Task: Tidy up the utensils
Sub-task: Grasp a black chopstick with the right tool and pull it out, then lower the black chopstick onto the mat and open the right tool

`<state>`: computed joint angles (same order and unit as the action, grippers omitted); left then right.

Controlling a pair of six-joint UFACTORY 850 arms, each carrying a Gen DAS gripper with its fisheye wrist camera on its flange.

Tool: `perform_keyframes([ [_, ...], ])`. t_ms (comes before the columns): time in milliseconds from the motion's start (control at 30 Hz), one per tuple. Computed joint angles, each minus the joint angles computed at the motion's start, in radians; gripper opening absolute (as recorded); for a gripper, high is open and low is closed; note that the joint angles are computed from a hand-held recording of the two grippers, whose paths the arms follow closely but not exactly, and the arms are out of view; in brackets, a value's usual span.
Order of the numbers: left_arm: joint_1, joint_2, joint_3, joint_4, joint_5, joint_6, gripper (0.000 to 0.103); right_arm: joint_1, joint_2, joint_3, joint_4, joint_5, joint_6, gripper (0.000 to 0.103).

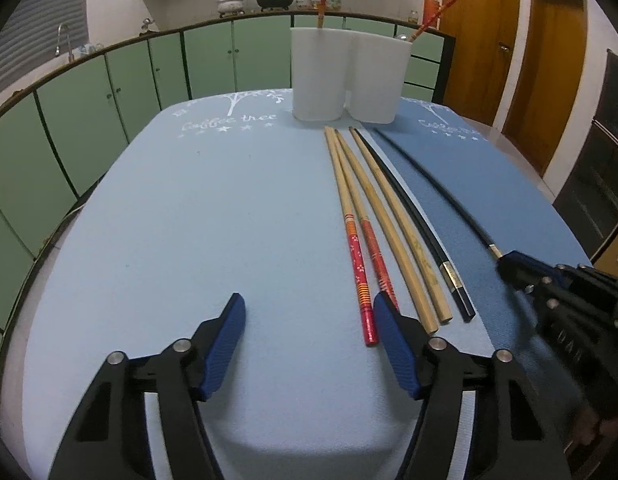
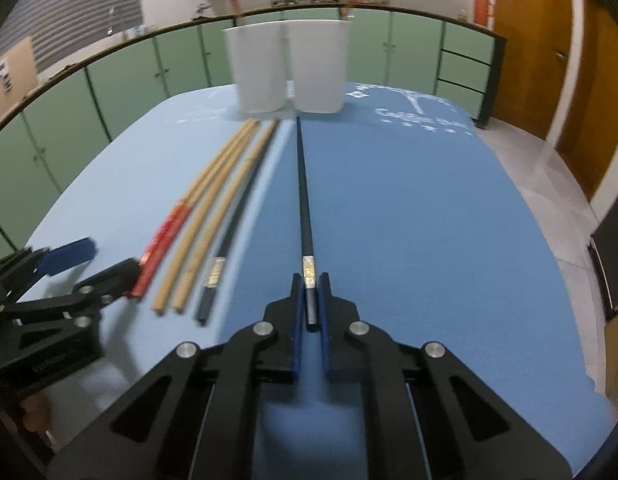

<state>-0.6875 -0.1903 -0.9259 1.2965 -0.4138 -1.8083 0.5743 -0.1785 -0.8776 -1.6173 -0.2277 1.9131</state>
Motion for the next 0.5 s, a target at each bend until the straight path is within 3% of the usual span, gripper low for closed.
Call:
perform_keyframes([
  [133, 0.0, 0.004, 0.001, -0.016, -0.006, -0.002, 0.06, -0.018, 0.011, 0.015, -0.087, 0.032, 0.074, 0.01],
  [200, -0.001, 0.01, 0.008, -0.006, 0.004, -0.014, 0.06, -0.023, 0.02, 0.024, -0.146, 0.044, 0.14, 0.018],
  [333, 0.001, 0.029, 0.027, 0.018, 0.034, -0.057, 0.06, -0.029, 0.045, 0.048, -0.274, 0.054, 0.282, 0.024],
  [500, -0.011, 0.027, 0.028, 0.024, 0.026, -0.062, 0.06, -0.031, 0.06, 0.063, -0.313, 0.055, 0.34, 0.024],
])
